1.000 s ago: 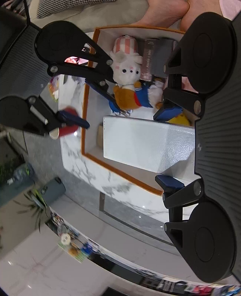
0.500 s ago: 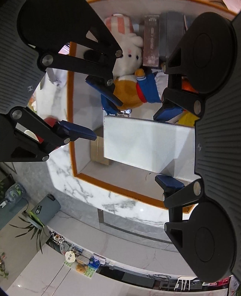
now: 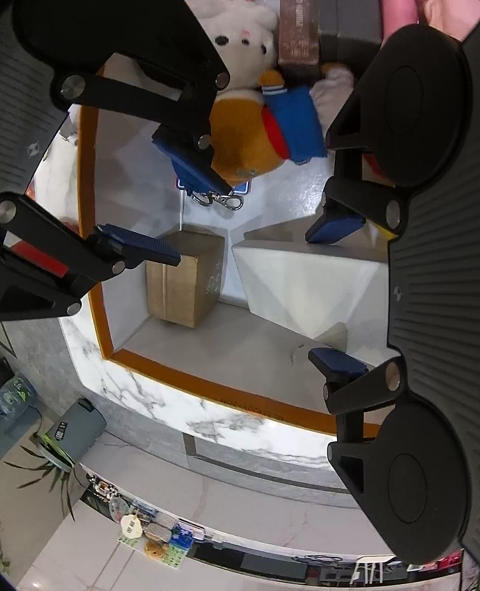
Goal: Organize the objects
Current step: 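Lower the white box into the orange box and open the left gripper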
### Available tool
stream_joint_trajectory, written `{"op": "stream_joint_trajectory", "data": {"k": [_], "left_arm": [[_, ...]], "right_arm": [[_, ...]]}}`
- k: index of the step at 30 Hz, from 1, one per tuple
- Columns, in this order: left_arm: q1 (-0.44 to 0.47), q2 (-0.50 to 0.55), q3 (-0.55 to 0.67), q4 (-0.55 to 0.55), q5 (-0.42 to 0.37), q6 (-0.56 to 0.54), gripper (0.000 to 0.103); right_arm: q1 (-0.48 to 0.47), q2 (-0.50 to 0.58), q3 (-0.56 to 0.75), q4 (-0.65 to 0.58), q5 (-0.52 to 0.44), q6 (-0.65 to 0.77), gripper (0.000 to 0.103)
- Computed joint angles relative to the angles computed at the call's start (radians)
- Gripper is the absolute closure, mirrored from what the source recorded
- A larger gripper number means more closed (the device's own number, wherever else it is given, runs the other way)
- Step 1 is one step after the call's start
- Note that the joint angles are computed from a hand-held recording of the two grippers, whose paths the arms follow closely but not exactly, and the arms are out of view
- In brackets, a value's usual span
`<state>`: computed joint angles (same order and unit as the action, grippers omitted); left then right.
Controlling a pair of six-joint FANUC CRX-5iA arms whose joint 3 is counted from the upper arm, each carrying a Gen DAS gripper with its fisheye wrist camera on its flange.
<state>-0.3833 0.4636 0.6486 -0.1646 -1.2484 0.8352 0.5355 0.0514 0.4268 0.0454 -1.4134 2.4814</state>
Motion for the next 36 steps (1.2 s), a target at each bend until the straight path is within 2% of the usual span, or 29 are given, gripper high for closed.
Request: {"op": "stream_joint_trajectory", "data": {"k": [5,11,27,29,31,36], "left_arm": [[0.006,-0.01,-0.045,0.037,0.048,-0.069,0.031],[-0.004,0.006,-0.044,-0.003,0.035,-0.114,0.032],[-0.036,0.045,0.021,-0.106,-0.011,-0.026,0.03],[-0.045,0.043,0.022,-0.134,-0.005,0.002,0.029],[-0.053,0.049,0.04,-0.158,-0.03,0.037,0.029],[-0.043,0.024,0.015,-0.132,-0.005,0.072,0.028]], "right_arm": [[-0.011,0.012,0.011,-0.013,-0.016,0.011,0.061],[-0.005,0.012,0.007,-0.017,-0.026,0.027,0.061],[0.005,-0.025,-0.043,-0.005,-0.006,-0.011,0.061],[0.01,-0.033,-0.052,-0.002,-0.005,-0.014,0.061],[0.015,-0.04,-0.06,0.002,-0.005,-0.019,0.06],[0.021,-0.062,-0.077,0.002,-0.005,-0.044,0.057]]}}
